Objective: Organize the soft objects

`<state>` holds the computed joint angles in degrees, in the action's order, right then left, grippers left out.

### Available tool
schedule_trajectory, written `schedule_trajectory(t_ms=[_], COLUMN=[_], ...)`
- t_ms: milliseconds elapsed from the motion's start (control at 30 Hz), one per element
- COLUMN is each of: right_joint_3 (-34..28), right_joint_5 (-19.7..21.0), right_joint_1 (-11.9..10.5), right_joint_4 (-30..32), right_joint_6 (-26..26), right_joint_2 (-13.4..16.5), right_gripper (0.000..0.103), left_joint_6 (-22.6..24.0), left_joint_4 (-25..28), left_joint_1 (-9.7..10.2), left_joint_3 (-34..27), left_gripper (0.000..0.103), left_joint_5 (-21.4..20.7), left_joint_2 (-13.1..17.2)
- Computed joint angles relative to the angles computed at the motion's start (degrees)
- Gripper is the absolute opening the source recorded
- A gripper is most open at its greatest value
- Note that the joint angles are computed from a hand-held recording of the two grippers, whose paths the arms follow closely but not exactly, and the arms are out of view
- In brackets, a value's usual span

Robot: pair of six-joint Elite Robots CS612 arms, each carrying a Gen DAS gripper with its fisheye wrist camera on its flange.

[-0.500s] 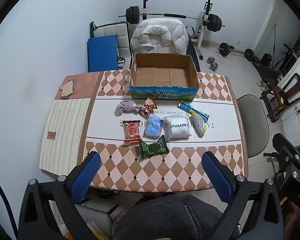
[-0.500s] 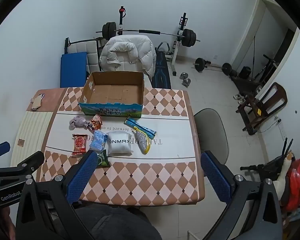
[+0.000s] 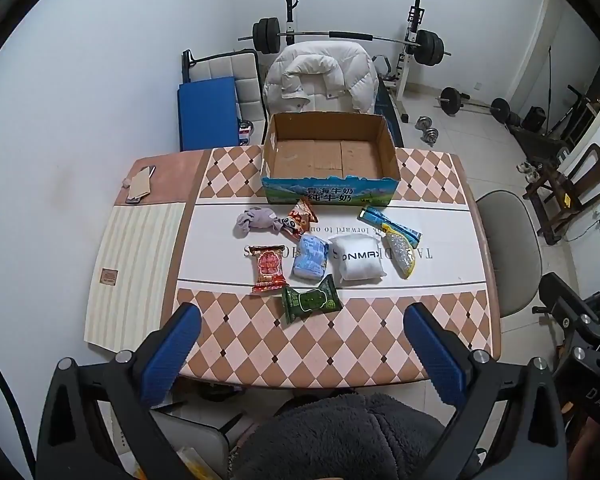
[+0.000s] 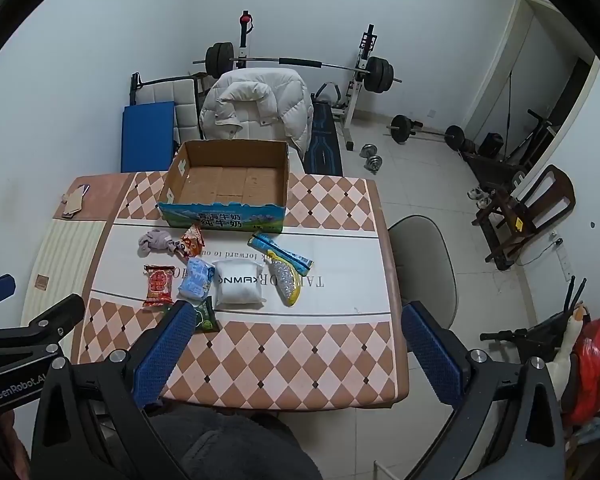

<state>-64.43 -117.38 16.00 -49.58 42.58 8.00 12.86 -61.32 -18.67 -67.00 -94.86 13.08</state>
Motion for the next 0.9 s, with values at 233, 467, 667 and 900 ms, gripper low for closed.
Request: schedule_trajectory(t_ms=[233,467,667,900], right_joint_3=[-0.6,-1.3,-0.7,-0.6], right_joint_5=[1.2,1.8,1.6,1.0], right_joint_1=[-0.3,-0.6,-0.6,-0.8], right_joint_4=[-0.3,-0.9,-1.0,-0.8], right_joint_6=[0.1,-0.2,0.0,0.3], right_joint_2=[0.5,0.8,0.5,0.2], right_gripper=[0.103,0.103,0.103,0.103], left_joint_6=[0.0,0.1,0.0,-0.3], left_joint_4=[-0.1,-0.9,-1.3,-2.2], left_joint_1=[-0.07,-0.14,-0.15,-0.13], left_joint_3=[-0.2,-0.6,0.0,0.4], left_gripper=[0.103,0.103,0.103,0.103], left_joint_5=[0.1,0.1,-0.1,-0.6], left_joint_2=[0.0,0.2,-0.2,-0.3])
